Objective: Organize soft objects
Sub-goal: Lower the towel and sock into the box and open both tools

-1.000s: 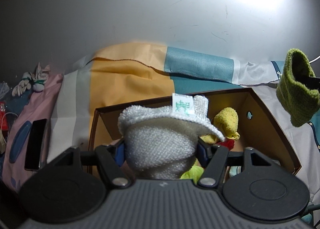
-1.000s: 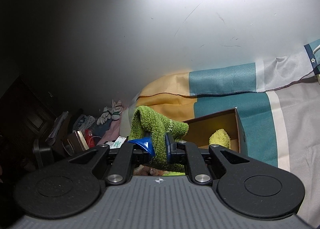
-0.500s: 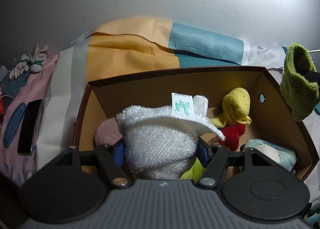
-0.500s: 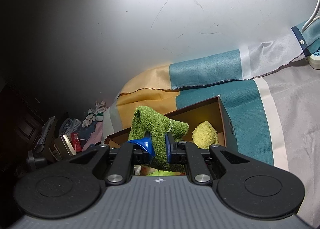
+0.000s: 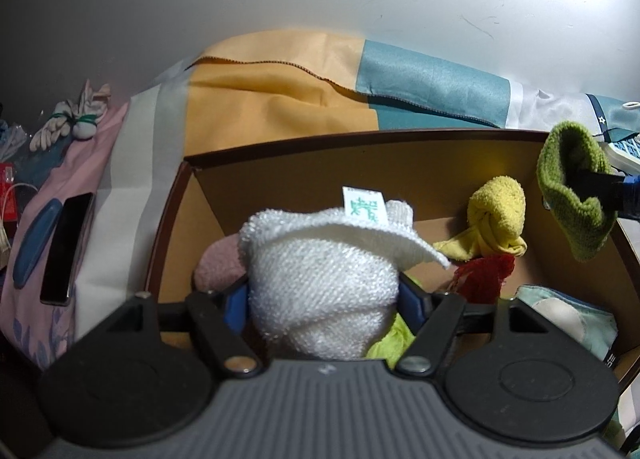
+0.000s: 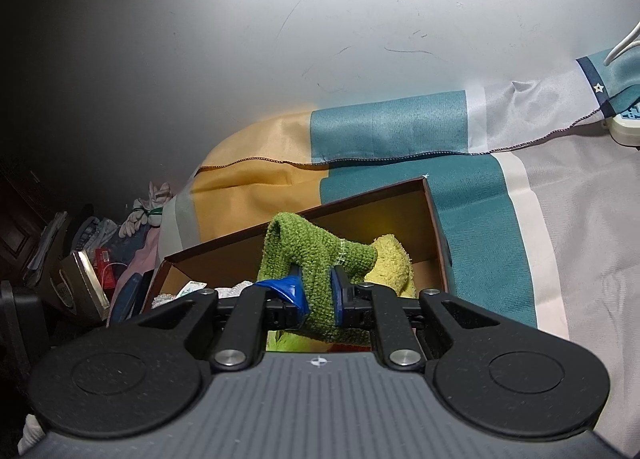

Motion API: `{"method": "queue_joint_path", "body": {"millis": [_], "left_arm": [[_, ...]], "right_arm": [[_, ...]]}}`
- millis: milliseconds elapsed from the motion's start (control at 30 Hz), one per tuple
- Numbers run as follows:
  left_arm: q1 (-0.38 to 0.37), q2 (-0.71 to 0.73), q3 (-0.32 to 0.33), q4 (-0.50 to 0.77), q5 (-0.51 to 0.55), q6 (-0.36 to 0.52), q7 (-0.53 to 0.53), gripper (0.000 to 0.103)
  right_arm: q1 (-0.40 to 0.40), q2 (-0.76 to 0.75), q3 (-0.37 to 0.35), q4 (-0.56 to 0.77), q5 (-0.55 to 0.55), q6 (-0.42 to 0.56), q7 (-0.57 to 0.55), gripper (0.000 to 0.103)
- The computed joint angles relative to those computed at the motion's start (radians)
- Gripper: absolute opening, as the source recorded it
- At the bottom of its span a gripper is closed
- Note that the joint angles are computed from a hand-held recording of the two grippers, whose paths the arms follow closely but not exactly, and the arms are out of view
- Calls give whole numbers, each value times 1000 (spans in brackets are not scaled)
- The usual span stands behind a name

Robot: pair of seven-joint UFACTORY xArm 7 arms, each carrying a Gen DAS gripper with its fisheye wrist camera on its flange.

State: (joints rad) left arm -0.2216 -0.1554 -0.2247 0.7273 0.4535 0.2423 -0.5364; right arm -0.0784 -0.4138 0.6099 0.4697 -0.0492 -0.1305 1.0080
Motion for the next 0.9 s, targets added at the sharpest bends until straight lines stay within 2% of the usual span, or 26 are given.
{"method": "queue_joint_path", "body": {"millis": [100, 233, 367, 467, 533, 567, 667, 733, 767, 800, 833, 867, 900], "left_arm": [[10, 3, -8, 1, 31, -2, -28, 79], [12, 1, -8, 1, 42, -10, -39, 84], [6, -10, 2, -4, 24, -13, -28, 91], [-1, -36, 15, -25, -22, -45, 9, 93], [6, -55, 10, -35, -42, -53, 19, 96], [12, -62, 6, -38, -47, -55, 20, 96], [11, -89, 10, -53, -89, -63, 48, 96], [14, -112, 10, -67, -114, -68, 64, 96], [18, -123, 8, -74, -122, -71, 69, 96], [25, -135, 2, -80, -126, -72, 71, 96], [37, -147, -7, -87, -125, -74, 68, 96], [48, -163, -13, -97, -125, -79, 66, 96], [55, -175, -17, -104, -129, -80, 68, 96]], "right_arm": [[-42, 16, 43, 16, -5, 23, 18, 0], [-141, 9, 137, 30, -50, 54, 79, 3], [-183, -10, 172, 38, -92, 85, 128, 5], [-158, -7, 144, 49, -136, 127, 132, 6], [-109, 9, 91, 33, -146, 86, 139, 7], [-105, 7, 86, 26, -145, 71, 150, 7], [-157, -25, 141, 30, -169, 93, 176, 9], [-115, -9, 95, 9, -161, 39, 178, 9], [-110, -10, 96, 17, -155, 65, 160, 9], [-147, -31, 136, 28, -170, 104, 157, 11], [-150, -48, 135, 22, -188, 102, 180, 11], [-112, -40, 92, 3, -164, 61, 194, 10], [-85, -31, 67, 2, -136, 62, 190, 9]]}}
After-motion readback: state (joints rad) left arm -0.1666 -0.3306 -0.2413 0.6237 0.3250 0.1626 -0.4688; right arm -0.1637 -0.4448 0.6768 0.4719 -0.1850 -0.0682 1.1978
